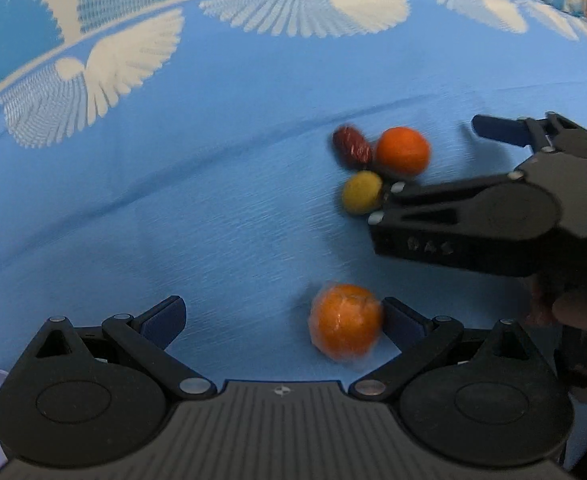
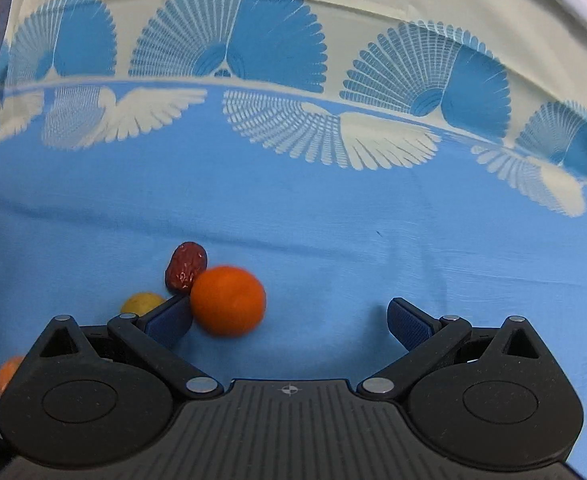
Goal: Organize fruits
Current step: 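Grasp a wrapped mandarin with the left tool while the right tool grasps a mandarin, then carry both mandarins in both tools over the plate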
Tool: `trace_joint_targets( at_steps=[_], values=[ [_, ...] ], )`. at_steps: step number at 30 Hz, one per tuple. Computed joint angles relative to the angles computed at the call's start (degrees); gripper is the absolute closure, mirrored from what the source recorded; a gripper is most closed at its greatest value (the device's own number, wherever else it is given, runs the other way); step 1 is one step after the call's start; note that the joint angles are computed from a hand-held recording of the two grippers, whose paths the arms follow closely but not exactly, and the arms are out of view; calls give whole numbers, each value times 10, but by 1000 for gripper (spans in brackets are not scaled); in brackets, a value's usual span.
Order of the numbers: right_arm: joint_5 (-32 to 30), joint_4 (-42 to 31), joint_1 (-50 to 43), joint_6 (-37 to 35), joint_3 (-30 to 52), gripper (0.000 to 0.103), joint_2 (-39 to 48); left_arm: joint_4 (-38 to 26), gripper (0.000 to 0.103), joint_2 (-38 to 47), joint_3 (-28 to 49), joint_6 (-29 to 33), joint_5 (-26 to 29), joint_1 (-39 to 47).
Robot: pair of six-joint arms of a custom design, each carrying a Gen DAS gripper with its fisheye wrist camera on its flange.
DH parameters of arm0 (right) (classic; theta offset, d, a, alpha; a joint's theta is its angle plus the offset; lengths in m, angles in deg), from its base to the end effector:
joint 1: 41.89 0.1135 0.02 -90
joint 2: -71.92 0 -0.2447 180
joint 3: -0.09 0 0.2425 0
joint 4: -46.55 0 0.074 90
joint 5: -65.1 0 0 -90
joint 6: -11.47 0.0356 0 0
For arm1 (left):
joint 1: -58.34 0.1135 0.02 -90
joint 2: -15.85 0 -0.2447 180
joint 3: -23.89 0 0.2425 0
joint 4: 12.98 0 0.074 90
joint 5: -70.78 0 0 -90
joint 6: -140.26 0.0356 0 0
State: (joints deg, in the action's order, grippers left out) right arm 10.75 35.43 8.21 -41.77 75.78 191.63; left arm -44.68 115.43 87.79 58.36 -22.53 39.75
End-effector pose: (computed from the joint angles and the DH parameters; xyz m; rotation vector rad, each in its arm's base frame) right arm 0.2561 0.2740 0.0731 -0.0364 2.3007 -0.0405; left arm 0.2848 -0.0936 0.1122 0.6177 2.6728 0.0288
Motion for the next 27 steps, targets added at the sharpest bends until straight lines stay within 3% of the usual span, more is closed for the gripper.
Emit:
trace_joint_targets(
  at_steps=[4, 5, 7, 8, 9, 11, 14, 18, 22, 27],
  values=[
    [2, 34, -1, 9, -15, 1, 3, 4, 0, 13, 1, -14, 19, 15],
    [3, 48, 0, 3, -23, 7, 1, 10, 1, 9, -5, -13, 21, 17],
    [1, 81, 8, -5, -46, 47, -15, 25, 25, -16, -26, -2, 48, 21],
    [19, 47, 17, 4, -34, 68, -18, 22, 54, -31, -30, 10, 72, 25],
    [20, 14, 19, 21, -26, 68, -25, 16, 63, -46, -34, 22, 88, 25],
    [20, -20, 20, 87, -36, 68, -50, 9, 63, -74, -45, 28, 82, 17],
    [80, -194, 40, 236, -18, 68, -82, -27, 63, -120, -54, 37, 90, 33],
    [106, -332, 98, 401, -64, 67, -179, -100, 63, -240, -88, 68, 109, 82],
    [135, -509, 220, 553, -30, 67, -221, -220, 63, -397, -103, 122, 123, 145],
    [158, -662, 348, 668, 103, 67, -187, -380, 63, -543, -81, 216, 164, 275]
  ],
)
